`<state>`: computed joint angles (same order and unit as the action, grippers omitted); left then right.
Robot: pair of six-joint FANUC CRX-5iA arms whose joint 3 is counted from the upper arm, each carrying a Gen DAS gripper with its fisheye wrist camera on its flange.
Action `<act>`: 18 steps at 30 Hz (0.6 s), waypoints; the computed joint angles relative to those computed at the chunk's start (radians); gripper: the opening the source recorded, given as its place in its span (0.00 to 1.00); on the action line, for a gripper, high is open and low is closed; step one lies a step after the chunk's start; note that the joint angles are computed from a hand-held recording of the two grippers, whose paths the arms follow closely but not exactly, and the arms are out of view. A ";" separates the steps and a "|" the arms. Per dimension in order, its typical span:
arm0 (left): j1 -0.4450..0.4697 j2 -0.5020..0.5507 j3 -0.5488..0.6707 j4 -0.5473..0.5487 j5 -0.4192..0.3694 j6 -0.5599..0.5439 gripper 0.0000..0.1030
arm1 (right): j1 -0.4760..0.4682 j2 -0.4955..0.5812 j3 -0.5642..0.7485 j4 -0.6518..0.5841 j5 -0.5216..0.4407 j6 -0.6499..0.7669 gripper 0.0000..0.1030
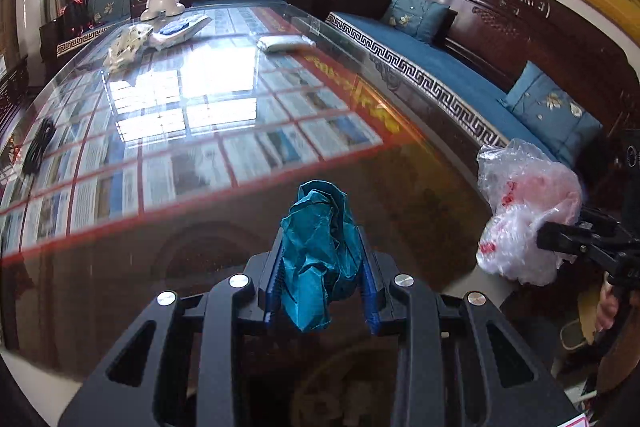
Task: Collect trash
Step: 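Carry the teal paper and plastic bag over the yellow bucket and open both grippers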
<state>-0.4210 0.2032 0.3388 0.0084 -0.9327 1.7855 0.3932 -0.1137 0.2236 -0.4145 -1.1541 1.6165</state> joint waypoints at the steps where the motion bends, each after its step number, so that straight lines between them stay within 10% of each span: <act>1: -0.017 -0.032 -0.046 -0.022 0.013 0.018 0.32 | 0.020 -0.038 -0.043 0.006 0.007 -0.007 0.34; 18: -0.100 -0.219 -0.513 0.085 0.139 -0.016 0.32 | 0.244 -0.168 -0.418 0.151 0.004 -0.219 0.42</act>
<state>-0.5206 -0.0159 -0.1740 0.0933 -0.7937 1.7696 0.6371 -0.2816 -0.1944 -0.2631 -1.1503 1.3973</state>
